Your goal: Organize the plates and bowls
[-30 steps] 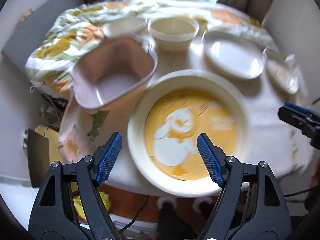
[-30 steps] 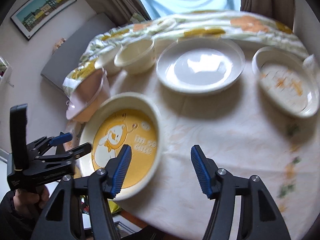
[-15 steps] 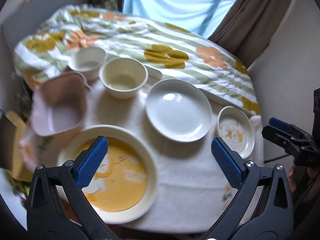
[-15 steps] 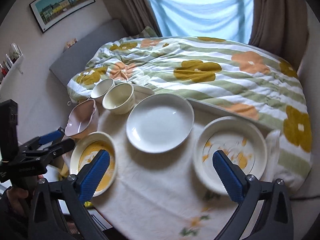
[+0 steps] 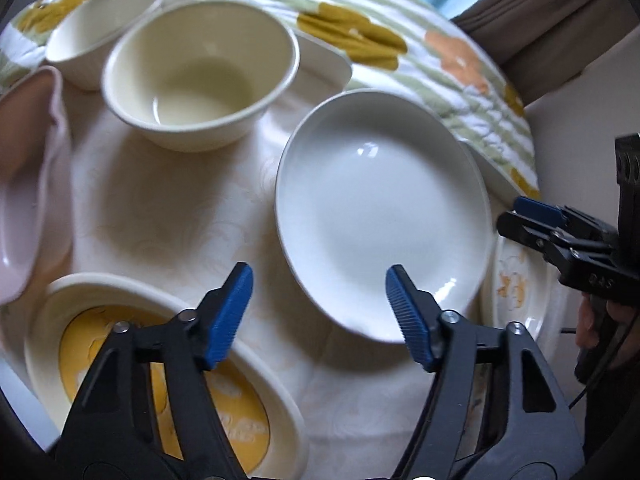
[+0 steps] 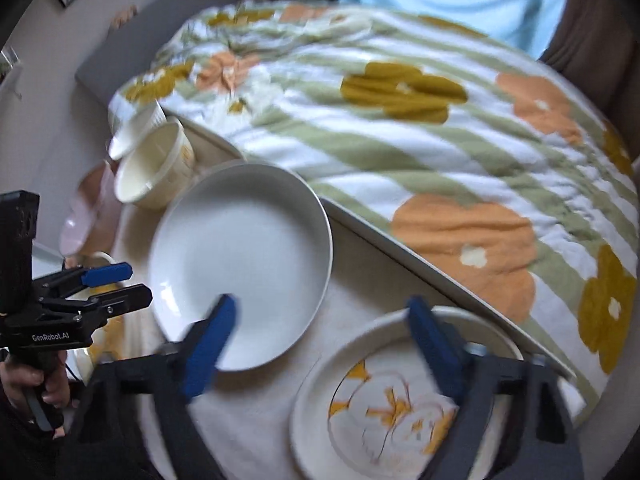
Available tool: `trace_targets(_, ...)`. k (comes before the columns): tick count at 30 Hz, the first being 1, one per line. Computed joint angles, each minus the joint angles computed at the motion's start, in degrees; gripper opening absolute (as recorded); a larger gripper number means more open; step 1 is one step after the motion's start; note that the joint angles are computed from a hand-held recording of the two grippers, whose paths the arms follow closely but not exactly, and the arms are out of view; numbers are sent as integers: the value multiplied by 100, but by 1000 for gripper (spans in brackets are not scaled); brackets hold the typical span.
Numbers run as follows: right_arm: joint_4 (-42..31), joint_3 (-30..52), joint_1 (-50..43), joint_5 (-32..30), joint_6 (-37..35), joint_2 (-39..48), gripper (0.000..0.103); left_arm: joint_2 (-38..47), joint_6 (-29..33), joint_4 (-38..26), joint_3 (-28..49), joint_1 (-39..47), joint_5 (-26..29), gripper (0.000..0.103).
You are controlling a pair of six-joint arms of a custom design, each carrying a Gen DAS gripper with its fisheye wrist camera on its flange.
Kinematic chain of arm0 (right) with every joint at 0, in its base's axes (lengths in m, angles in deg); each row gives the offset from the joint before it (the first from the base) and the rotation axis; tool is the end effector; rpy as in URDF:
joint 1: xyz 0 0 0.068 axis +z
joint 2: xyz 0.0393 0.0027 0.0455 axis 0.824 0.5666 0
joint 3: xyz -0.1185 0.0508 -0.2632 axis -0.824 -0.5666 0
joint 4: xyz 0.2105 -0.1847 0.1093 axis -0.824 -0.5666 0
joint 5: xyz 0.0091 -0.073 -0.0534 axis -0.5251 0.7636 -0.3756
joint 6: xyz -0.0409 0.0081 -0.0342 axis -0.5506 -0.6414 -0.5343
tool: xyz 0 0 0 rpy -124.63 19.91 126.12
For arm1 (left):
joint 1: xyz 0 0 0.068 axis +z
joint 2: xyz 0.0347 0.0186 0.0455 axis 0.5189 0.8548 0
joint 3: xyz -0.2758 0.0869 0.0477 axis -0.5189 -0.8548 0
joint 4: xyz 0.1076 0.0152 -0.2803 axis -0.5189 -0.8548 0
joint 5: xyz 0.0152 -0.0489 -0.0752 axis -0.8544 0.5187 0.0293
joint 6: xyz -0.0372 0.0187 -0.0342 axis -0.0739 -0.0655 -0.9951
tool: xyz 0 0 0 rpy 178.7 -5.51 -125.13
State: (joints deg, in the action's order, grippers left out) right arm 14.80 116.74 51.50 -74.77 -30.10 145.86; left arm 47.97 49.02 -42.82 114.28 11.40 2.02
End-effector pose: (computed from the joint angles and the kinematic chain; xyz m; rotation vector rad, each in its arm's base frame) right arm 0.2675 -0.0065 0.2494 -0.7467 2.7768 0.4193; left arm 0.1852 -0.0718 0.2170 -0.3870 2.8114 -0.4223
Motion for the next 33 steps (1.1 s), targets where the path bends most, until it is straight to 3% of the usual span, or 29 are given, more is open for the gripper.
trace_targets(3, 147, -33, 121, 9, -106, 338, 54, 285, 47, 220, -47, 40, 29, 53)
trace_targets(7, 228, -26, 197, -74, -260, 540, 45, 581, 101, 369, -1, 50, -7, 51)
trace_targets(9, 256, -7, 213, -114, -300, 619, 42, 669, 123, 394, 49, 2, -113, 40)
trace_targets(11, 287, 30, 209, -135, -345, 735, 32, 781, 130, 394, 119, -47, -234, 32)
trace_targets(15, 331, 42, 232, -209, -351, 855, 16, 955, 125, 399, 220, -88, -386, 27)
trace_targets(23, 335, 0, 198, -280, -449, 874, 15, 997, 170, 433, 273, -239, -617, 28)
trace_targets(33, 258, -425, -104, -559, -478, 95, 15, 520, 233, 157, 311, -449, -827, 28)
